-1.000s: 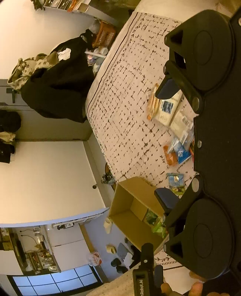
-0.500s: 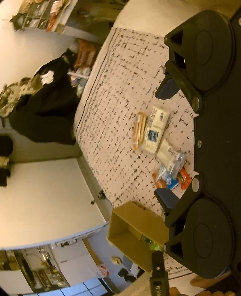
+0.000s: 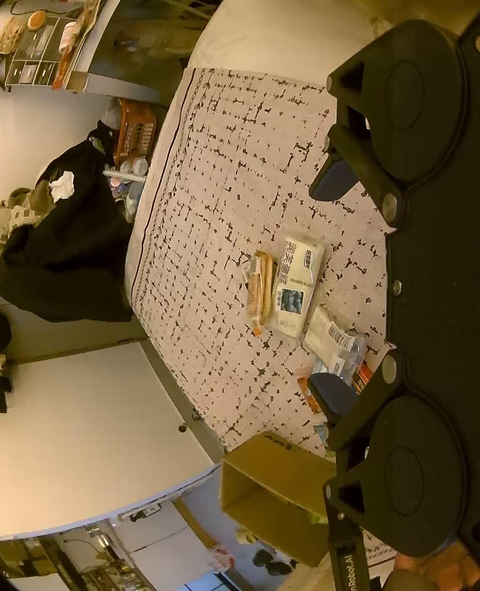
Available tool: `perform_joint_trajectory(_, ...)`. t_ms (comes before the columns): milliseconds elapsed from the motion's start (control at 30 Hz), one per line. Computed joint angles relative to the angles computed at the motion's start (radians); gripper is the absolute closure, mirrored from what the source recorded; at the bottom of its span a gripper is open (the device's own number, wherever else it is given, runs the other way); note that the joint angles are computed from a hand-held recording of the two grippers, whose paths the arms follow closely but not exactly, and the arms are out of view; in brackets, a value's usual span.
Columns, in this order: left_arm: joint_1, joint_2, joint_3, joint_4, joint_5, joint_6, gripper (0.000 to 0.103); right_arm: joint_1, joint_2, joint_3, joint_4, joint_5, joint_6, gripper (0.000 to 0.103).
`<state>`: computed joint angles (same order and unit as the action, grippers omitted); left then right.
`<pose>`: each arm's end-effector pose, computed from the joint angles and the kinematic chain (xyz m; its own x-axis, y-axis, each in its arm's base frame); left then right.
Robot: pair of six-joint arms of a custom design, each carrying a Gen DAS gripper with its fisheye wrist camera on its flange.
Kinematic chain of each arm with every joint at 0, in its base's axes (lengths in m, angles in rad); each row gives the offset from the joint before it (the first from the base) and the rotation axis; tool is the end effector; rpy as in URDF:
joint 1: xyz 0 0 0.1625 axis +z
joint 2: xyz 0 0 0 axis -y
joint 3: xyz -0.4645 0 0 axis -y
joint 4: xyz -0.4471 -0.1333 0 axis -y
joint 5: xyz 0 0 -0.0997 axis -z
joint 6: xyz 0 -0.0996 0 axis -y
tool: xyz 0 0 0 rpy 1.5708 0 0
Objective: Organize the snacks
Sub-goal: 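Move both open grippers back toward the remaining snack packets on the bed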
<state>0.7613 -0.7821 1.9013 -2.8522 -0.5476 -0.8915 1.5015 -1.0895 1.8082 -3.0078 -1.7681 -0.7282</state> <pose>-0.3065 -0.5937 0.0525 -0.8442 -0.3526 -0.4037 0.0917 0.6470 -0.7570 0.0657 -0.6971 0.2719 -0.7582 -0.3532 0.5481 -0.6062 0.6914 -0.3930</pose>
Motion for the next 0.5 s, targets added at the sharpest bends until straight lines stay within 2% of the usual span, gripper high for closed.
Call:
perform_joint_trajectory(233, 0.022, 0.068, -0.038, -0.132, -0.036, 0.083, 0.003, -0.004, 0.026, -0.034, 0.010, -0.015, 0.014, 0.016)
perform_joint_trajectory(367, 0.036, 0.112, -0.068, -0.216, -0.049, 0.156, 0.008, -0.016, 0.042, -0.063, 0.010, -0.025, 0.039, 0.018)
perform_joint_trajectory(433, 0.045, 0.130, -0.090, -0.213, -0.064, 0.174, 0.008, -0.024, 0.051, -0.082, 0.026, -0.028, 0.062, 0.023)
perform_joint_trajectory(500, 0.052, 0.147, -0.111, -0.205, -0.080, 0.194, 0.013, -0.030, 0.058, -0.096, 0.042, -0.027, 0.082, 0.025)
